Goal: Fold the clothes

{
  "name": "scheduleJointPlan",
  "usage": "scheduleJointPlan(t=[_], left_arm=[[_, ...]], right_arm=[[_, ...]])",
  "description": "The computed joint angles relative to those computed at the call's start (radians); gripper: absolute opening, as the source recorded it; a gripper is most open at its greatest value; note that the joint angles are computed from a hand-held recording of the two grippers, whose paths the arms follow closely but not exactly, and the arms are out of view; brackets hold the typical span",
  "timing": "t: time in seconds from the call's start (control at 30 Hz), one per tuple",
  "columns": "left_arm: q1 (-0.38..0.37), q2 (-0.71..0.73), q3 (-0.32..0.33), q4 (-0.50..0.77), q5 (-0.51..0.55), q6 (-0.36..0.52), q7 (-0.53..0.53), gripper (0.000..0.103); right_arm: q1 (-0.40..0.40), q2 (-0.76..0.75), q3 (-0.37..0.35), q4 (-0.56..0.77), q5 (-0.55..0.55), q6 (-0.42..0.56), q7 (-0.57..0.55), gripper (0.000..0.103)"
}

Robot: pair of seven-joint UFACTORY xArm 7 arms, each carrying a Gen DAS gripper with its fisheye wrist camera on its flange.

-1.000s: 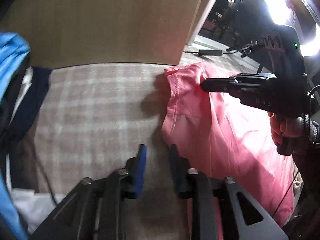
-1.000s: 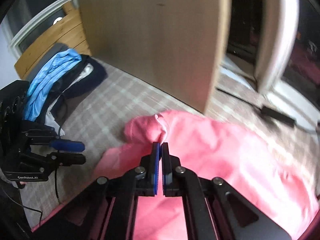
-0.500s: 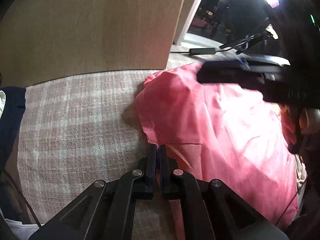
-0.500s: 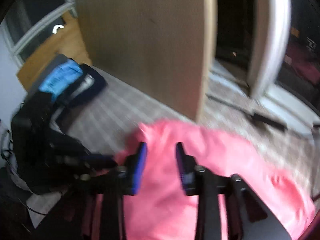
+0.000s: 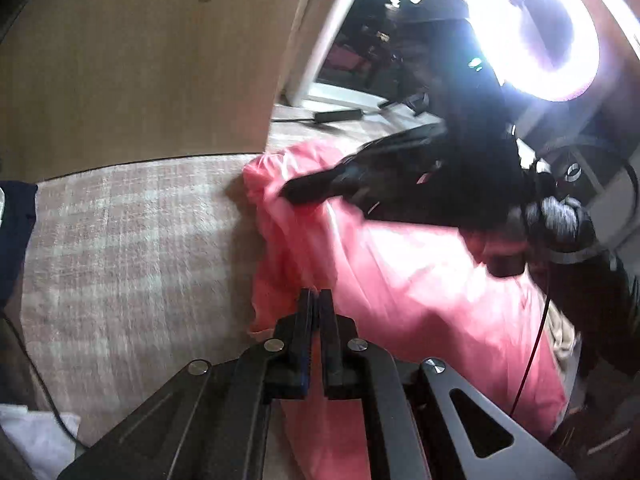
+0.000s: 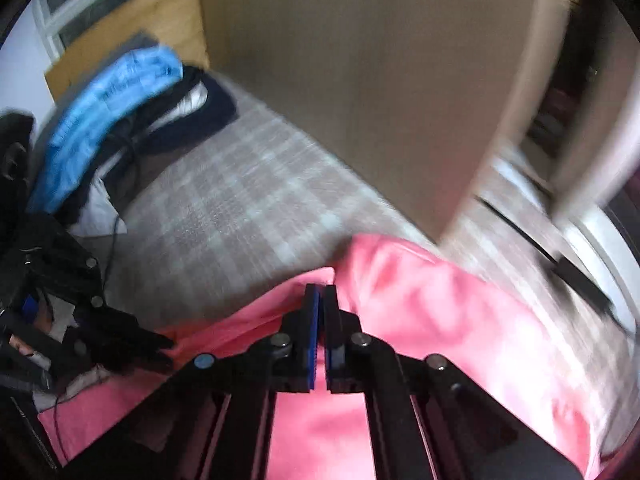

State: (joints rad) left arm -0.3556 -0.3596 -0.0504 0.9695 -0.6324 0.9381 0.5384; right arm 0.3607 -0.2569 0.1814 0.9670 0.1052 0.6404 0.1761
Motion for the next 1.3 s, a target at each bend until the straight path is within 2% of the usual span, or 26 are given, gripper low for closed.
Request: scheduleJointPlan(t=[0.07, 0.17, 0.2, 0.23, 0.37, 0.43, 0.5, 0.6, 0.67, 0.7, 0.73, 0.77, 0.8, 0.83, 1.03, 1.13, 1.23, 1.27, 1.3], left_arm=[[0.007, -0.018, 0.011, -0.009, -0.008, 0.007, -0.009, 0.006], [0.021, -0.032, 0.017, -0.019, -0.005, 0.011, -0.03, 0.018], [0.024, -0.02, 0.008, -0.012, 0.017, 0.01, -0.041, 0.018], [0.027, -0.006, -0.002, -0.005, 0.04, 0.01, -0.052, 0.018], [0.01, 0.009, -0.023, 0.001, 0.066, -0.004, -0.043, 0.019], [0.008, 0.021, -0.046, 0.005, 0.117, -0.022, -0.054, 0.023], [0.007, 0.034, -0.059, 0.011, 0.161, -0.032, -0.072, 0.027], [0.023, 0.055, -0.071, 0.012, 0.234, -0.051, -0.127, 0.036], [0.018, 0.078, -0.066, 0.019, 0.237, -0.052, -0.139, 0.037], [0.015, 0.093, -0.061, 0.025, 0.225, -0.051, -0.141, 0.037], [0.008, 0.102, -0.054, 0.029, 0.2, -0.045, -0.127, 0.035], [0.002, 0.109, -0.048, 0.032, 0.173, -0.038, -0.111, 0.027], [-0.002, 0.105, -0.044, 0.027, 0.148, -0.043, -0.092, 0.008], [-0.006, 0.101, -0.04, 0.02, 0.124, -0.049, -0.072, 0.003], [0.013, -0.023, -0.001, -0.071, 0.049, -0.115, -0.051, 0.003], [0.04, -0.094, -0.012, -0.12, 0.121, -0.182, -0.131, 0.002], [0.159, -0.172, -0.13, -0.185, 0.376, -0.273, -0.323, 0.004], [0.21, -0.196, -0.177, -0.202, 0.464, -0.288, -0.393, 0.005], [0.232, -0.206, -0.193, -0.212, 0.51, -0.282, -0.432, 0.01]], right_arm=[[-0.015, -0.096, -0.012, -0.08, 0.007, -0.005, 0.028, 0.002], [-0.046, -0.182, -0.015, -0.149, -0.005, 0.027, 0.094, 0.005], [-0.054, -0.201, -0.021, -0.163, 0.001, 0.045, 0.115, 0.011], [-0.06, -0.218, -0.025, -0.177, 0.004, 0.055, 0.128, 0.013], [-0.062, -0.261, -0.029, -0.206, 0.014, 0.026, 0.155, 0.014], [-0.023, -0.262, -0.059, -0.206, 0.072, -0.016, 0.123, 0.026], [-0.008, -0.224, -0.05, -0.179, 0.079, -0.037, 0.099, 0.034], [-0.003, -0.163, -0.023, -0.135, 0.045, -0.031, 0.068, 0.036], [0.0, -0.129, -0.018, -0.118, 0.035, -0.018, 0.053, 0.036], [-0.001, -0.116, -0.014, -0.112, 0.029, -0.013, 0.048, 0.035], [-0.002, -0.108, -0.009, -0.11, 0.02, -0.01, 0.046, 0.028], [0.002, -0.106, -0.009, -0.111, 0.021, -0.013, 0.038, 0.019], [0.008, -0.109, -0.012, -0.113, 0.027, -0.02, 0.026, 0.004], [0.007, -0.114, -0.006, -0.114, 0.018, -0.029, 0.026, 0.004], [0.01, -0.075, 0.012, -0.033, -0.023, -0.085, 0.005, 0.004], [0.016, 0.019, 0.03, 0.069, -0.05, -0.111, -0.01, 0.004], [0.024, 0.151, 0.057, 0.196, -0.112, -0.136, 0.006, 0.004], [0.027, 0.213, 0.067, 0.263, -0.165, -0.106, 0.03, 0.004], [0.038, 0.275, 0.07, 0.334, -0.214, -0.072, 0.051, 0.01]])
